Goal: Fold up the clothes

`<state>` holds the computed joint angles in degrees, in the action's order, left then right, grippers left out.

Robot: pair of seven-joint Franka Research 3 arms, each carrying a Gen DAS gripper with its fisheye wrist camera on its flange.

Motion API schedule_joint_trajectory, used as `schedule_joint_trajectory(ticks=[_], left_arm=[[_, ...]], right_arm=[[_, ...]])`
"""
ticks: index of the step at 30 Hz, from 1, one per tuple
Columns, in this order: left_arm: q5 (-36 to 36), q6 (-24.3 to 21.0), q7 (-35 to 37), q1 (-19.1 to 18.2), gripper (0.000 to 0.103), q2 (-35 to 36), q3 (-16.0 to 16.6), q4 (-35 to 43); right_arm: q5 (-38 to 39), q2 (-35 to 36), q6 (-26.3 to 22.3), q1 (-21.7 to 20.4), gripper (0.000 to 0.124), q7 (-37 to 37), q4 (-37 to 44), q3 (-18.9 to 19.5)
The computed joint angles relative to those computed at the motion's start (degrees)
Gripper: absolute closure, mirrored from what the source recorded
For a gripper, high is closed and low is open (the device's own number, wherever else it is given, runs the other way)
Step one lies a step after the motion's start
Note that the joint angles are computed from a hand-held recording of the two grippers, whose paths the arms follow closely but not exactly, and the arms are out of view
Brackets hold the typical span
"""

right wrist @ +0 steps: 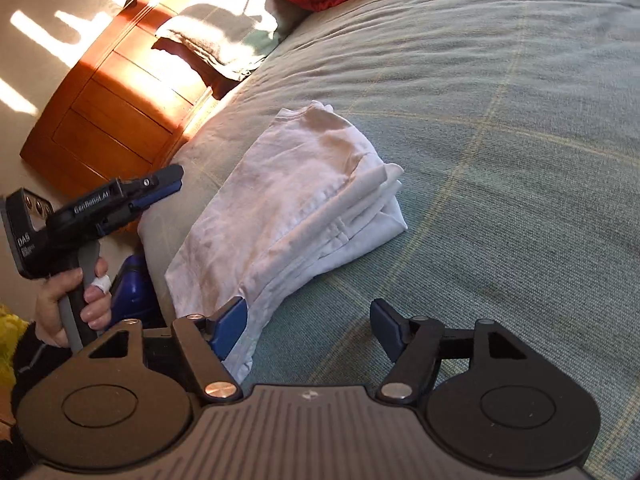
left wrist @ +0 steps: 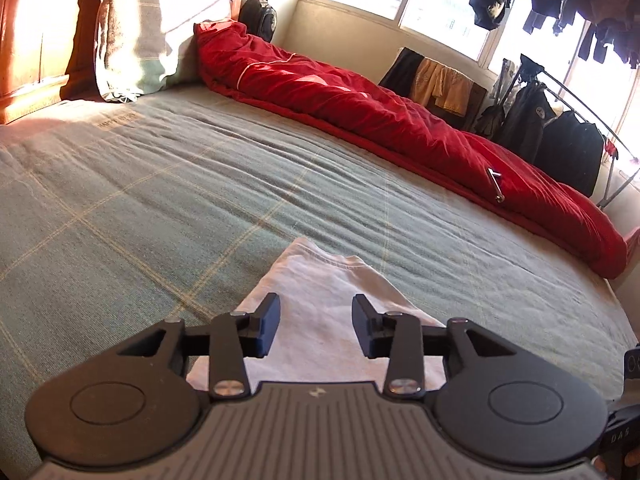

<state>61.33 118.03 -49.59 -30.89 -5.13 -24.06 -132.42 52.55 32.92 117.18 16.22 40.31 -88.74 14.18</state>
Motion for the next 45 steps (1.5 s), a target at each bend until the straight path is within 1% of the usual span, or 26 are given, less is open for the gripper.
schedule_joint_trajectory(ticks=[2,4,5,7,9,11,14,15,17,18,20,22,24,25,27,29,32,33,34,36,37,38,39,40,42,45], left_arm=[[0.08,2.3,-1.13,0.01,0.061,1.54,0.19,0.17],[1.24,3.99,-4.16,-0.39,0.061,3.03,0.13,0.26],[2.56,4.69,-5.32,-0.74,0.061,3.58,0.07,0.38],[7.22,5.95,-8.14,-1.6,0.061,4.78,-0.07,0.78],[10.64,8.45,-8.32,-2.14,0.061,6.22,0.34,1.73],[13.66,11.25,-7.84,-2.61,0.06,7.82,0.88,2.94],[16.2,17.96,-6.83,-2.77,0.058,10.36,2.09,4.6],[16.16,19.34,-6.11,-2.95,0.058,11.16,2.34,5.32],[14.09,17.97,-2.71,-4.06,0.057,11.81,2.32,6.85],[13.87,16.96,-1.58,-4.7,0.056,11.76,2.3,7.35],[14.47,15.22,-1.01,-5.78,0.05,11.85,2.29,8.16],[15.36,16.02,-0.57,-6.17,0.047,12.47,2.54,8.86],[14.49,16.57,0.24,-6.46,0.046,13.57,2.77,9.64],[13.54,16.45,0.2,-6.72,0.045,14.01,2.83,9.85],[12.33,16.6,-2.12,-7.35,0.045,13.98,2.9,9.3],[11.34,16.32,-4.14,-8.05,0.045,13.64,2.71,8.7],[9.98,12.71,-3.26,-9.62,0.044,13.12,1.88,9.16],[10.38,11.69,-3.35,-10.02,0.044,13.24,1.79,9.54],[10.77,10.68,-3.43,-10.42,0.042,13.38,1.71,9.93],[12.54,11.96,-4.64,-10.47,0.039,14.43,2.07,10.58],[13.59,13.03,-5.42,-10.43,0.036,15.08,2.36,10.91],[13.35,13.72,-5.28,-10.38,0.034,15.89,2.53,11.44],[11.97,13.68,-4.27,-10.46,0.034,16.65,2.58,12.06],[10.87,12.73,-3.49,-10.84,0.034,16.44,2.58,12.03],[9.39,9.94,-2.46,-11.64,0.034,14.85,2.34,11.14],[6.54,4.93,-1.36,-12.28,0.033,12.45,1.49,9.63]], right_arm=[[1.29,3.0,-2.3,-0.29,0.048,4.55,3.38,0.22],[2.44,6.57,-4.02,-0.37,0.041,9.97,7.06,0.64],[2.98,8.43,-4.81,-0.44,0.041,12.76,9.01,0.93],[4.86,11.04,-4.94,-0.9,0.04,15.66,11.63,2.09],[7.19,11.67,-2.08,-1.23,0.04,16.22,12.02,3.12],[9.88,11.68,-0.18,-2.3,0.04,14.72,12.19,4.44],[13.07,11.39,1.27,-3.76,0.038,12.14,12.61,5.69],[13.54,10.89,1.78,-4.01,0.038,11.3,12.43,5.72],[12.04,9.77,2.35,-3.5,0.036,9.96,12.55,4.98],[11.61,9.62,1.63,-3.53,0.035,8.79,12.79,5.09],[10.37,10.15,-2.21,-3.49,0.033,7.53,13.86,5.5],[8.95,11.13,-6.84,-3.14,0.032,6.89,15.28,5.77],[6.65,11.53,-9.08,-1.72,0.032,6.14,15.63,5.18],[5.0,11.43,-9.21,-0.76,0.032,5.83,15.29,4.5],[1.99,11.39,-7.69,1.0,0.033,6.12,14.53,2.95],[3.15,11.17,-7.9,-0.29,0.033,4.64,12.92,3.53],[4.55,8.53,-6.71,-0.94,0.032,5.0,10.6,3.6],[5.17,7.99,-6.88,-1.15,0.029,4.3,10.22,3.9],[5.5,7.96,-8.15,-1.29,0.027,3.8,10.57,4.25],[5.39,8.26,-10.8,-1.02,0.027,3.86,11.31,4.43],[4.46,8.05,-11.2,-0.43,0.027,3.89,11.03,3.97],[3.42,7.82,-11.5,0.19,0.027,3.95,10.72,3.53],[1.73,7.36,-10.68,1.18,0.027,4.21,10.13,2.64],[0.97,6.76,-9.64,1.57,0.027,4.09,9.18,2.12],[2.69,5.72,-10.27,-0.07,0.027,3.73,7.65,2.31],[5.74,2.1,-10.04,-2.88,0.024,0.66,4.44,1.98]])
